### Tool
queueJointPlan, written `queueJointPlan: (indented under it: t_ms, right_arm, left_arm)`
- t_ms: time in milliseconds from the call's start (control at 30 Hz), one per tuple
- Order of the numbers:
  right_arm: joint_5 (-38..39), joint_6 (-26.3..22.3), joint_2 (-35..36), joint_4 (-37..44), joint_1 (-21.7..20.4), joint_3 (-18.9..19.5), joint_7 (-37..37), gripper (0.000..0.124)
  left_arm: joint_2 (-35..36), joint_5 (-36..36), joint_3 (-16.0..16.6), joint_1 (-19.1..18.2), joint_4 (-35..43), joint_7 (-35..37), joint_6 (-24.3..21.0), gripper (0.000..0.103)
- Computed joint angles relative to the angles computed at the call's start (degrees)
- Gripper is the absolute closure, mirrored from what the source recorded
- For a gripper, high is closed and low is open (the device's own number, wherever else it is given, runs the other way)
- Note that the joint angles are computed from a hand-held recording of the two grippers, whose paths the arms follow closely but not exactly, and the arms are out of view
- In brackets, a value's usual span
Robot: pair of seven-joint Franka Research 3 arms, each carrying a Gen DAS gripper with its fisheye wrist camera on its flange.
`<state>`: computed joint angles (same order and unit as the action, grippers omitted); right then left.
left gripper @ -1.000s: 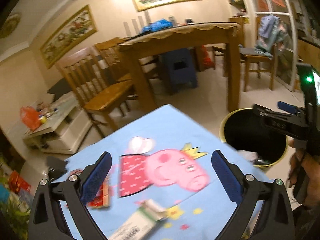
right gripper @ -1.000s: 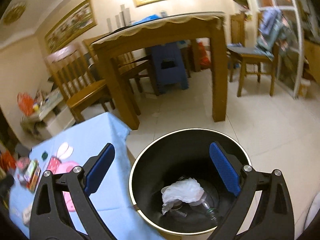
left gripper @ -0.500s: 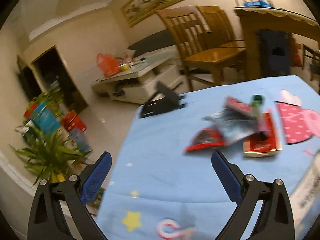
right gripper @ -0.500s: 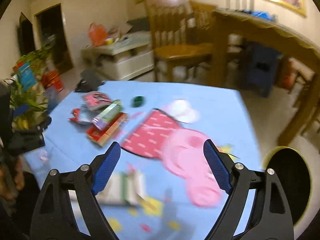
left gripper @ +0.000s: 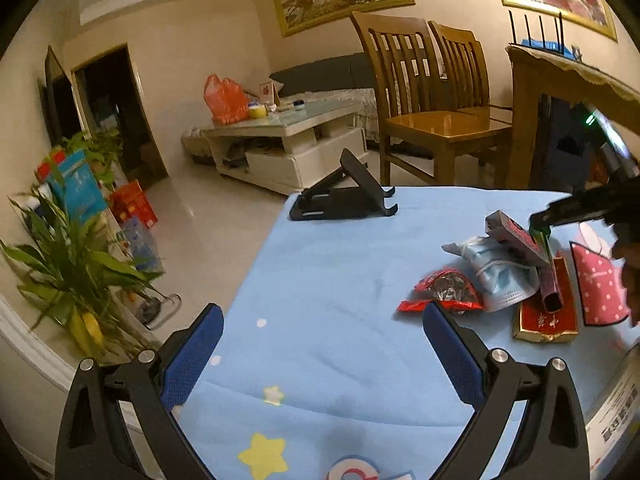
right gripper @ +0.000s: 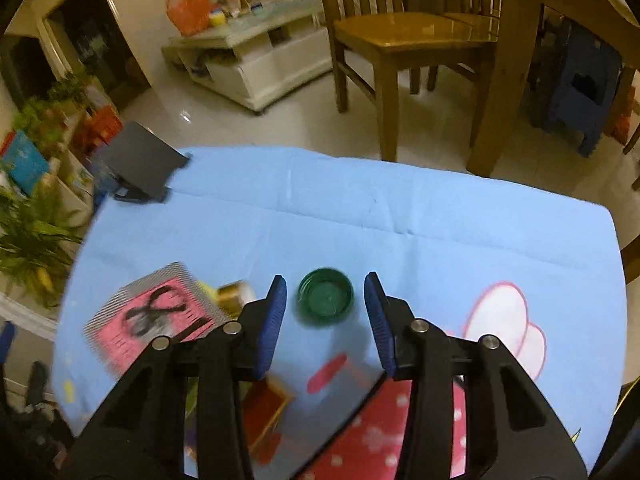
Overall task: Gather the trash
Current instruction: 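Return to the table and grasp the green bottle cap with the right gripper, then grasp the pink card box with the left gripper while the right gripper holds the cap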
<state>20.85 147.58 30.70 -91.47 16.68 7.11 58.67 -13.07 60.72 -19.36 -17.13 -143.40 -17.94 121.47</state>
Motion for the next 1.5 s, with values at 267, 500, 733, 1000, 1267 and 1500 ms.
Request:
queueJointPlan:
  t_ms: [267, 500, 733, 1000, 1267, 1500]
  right_arm:
    - [-7.8, 7.63, -6.1, -12.57, 1.43, -1.78, -1.99, 0.092]
    - [20.62, 2.56, -17.51, -24.42, -13.67, 3.84, -24.95, 0.092]
    - [37.95, -9.44, -23.55, -29.11, -18.78, -3.54, -36.63, 0.092]
    - [46.3, -17.53, -21.74, -28.04, -18.97, -7.86, -42.4, 0.092]
    - [48.31, -19.3, -21.2, -26.72, -20.49, -8.91, -42.7, 0.092]
    - [49.44, -19.02, -21.42, -26.88, -21.26, -9.3, -42.64, 0.092]
  left_arm:
    - [-1.65, -0.07, 0.79, 1.11, -1.93, -1.75, 4.91, 0.007]
    - [2.82, 6.83, 1.81, 3.73, 4.31, 6.32, 13.11, 0.007]
    - [15.65, 9.62, 5.54, 3.77, 17.25, 19.41, 20.83, 0.007]
    - [23.15, 2.99, 8.43, 1.74, 24.46, 29.61, 19.46, 0.017]
    - [23.93, 0.46, 9.62, 0.94, 23.7, 33.87, 23.48, 0.027]
    - [25.39, 1.22, 9.55, -0.85, 26.12, 36.31, 20.03, 0.03]
